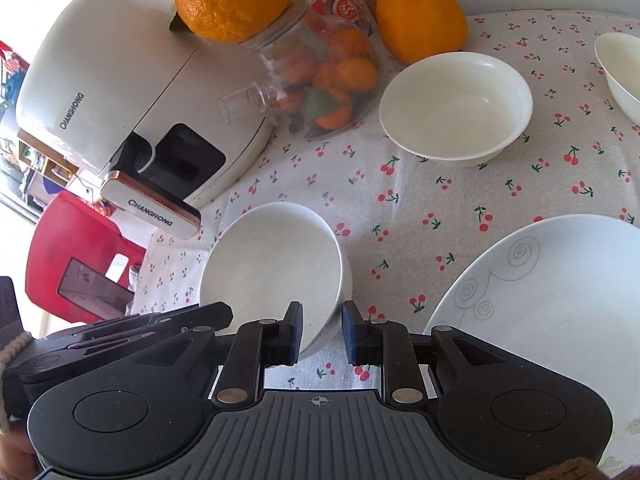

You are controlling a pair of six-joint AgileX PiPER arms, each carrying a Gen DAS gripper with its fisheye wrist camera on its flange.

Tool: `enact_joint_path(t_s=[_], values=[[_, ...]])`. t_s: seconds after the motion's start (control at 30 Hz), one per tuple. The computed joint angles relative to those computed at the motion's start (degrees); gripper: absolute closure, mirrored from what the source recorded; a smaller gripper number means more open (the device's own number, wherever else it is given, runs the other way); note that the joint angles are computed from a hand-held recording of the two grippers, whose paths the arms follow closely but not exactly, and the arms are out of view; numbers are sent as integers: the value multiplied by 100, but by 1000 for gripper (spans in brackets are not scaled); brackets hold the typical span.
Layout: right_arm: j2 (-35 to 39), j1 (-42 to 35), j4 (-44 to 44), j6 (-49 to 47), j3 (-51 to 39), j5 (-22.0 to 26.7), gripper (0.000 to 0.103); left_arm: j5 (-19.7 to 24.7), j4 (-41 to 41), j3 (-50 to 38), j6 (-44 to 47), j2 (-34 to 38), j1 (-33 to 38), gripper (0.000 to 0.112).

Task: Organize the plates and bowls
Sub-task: 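Lower the white bowl onto the cloth and open both tools, then move both tools to a second white bowl and close on its rim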

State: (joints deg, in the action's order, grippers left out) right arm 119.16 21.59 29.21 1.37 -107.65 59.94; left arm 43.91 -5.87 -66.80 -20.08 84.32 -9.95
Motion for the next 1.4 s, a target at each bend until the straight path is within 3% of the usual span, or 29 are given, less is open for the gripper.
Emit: enact_joint_path(t_s=[0.27,0.53,0.73,0.97,1.13,1.3,1.4], values=[[-9,75,-65,-74,60,-58,81,78,-257,55,181,37,134,99],[-26,158,-395,-29,14,-92,80,108,-240,5,81,82,99,90],[-175,169,-580,-23,103,-224,71,61,-16,-45,-30,48,6,79],[-477,240,-871,-148,359,-575,46,-9,498,-111,-359,44,-199,62],[-622,251,-991,-207,467,-777,35,-59,824,-208,-624,107,-351,45],[-686,205,-1142,-119,523,-923,24,13,1644,-444,-1301,313,-712,21],[-674,145,-1234,-9,495,-970,18,115,1974,-621,-1626,473,-859,15]])
